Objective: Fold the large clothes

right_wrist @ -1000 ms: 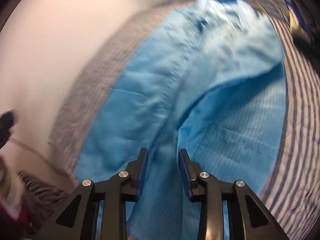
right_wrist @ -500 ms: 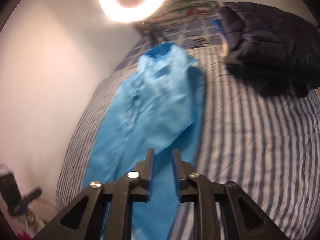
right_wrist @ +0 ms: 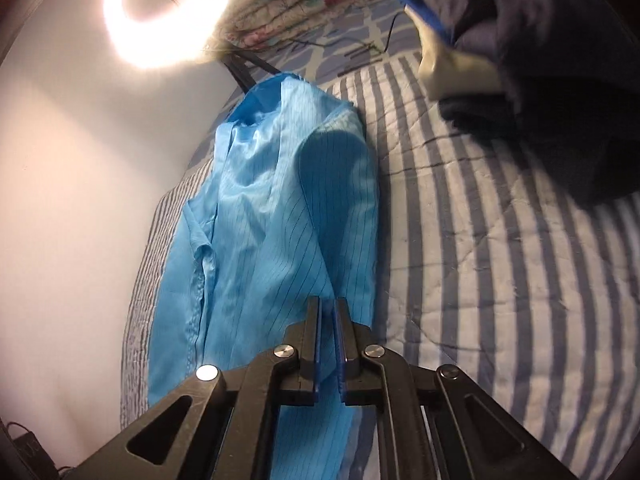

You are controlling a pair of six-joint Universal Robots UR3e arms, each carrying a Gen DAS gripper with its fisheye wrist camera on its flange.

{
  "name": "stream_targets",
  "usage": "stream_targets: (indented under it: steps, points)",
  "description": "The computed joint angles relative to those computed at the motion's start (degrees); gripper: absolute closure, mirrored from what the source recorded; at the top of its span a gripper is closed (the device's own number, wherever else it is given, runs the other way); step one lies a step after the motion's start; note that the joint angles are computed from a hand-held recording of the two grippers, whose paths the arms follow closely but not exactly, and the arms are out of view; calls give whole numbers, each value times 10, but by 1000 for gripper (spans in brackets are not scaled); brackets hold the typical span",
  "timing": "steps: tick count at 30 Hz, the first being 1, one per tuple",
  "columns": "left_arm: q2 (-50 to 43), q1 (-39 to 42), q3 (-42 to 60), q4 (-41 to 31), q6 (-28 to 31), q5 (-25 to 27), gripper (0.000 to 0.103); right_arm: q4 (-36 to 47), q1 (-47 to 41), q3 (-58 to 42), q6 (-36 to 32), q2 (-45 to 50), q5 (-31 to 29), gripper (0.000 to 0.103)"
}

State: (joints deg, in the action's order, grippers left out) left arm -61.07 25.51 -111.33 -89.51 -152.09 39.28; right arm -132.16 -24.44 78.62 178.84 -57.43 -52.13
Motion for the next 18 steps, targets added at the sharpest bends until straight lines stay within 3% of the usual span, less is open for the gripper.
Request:
stream_targets:
  steps: [6,9,12,14,18]
  points:
    - [-17,-10,6,4,-9,-10,98,34,39,-129,4,87,98,98]
    - [-26,-25,6,27,-23,0,98,74,95,-253,19,147,14,97]
    - [-29,-31,-3,50,-43,15,98,-5,79,-188,52,110,34,97]
    - [-39,-53,-12,98,-75,50,98,-45,52,-123,66,66,13,97]
    - [-54,-73,-21,127,-100,80,98,-43,8,-74,60,28,-27,97]
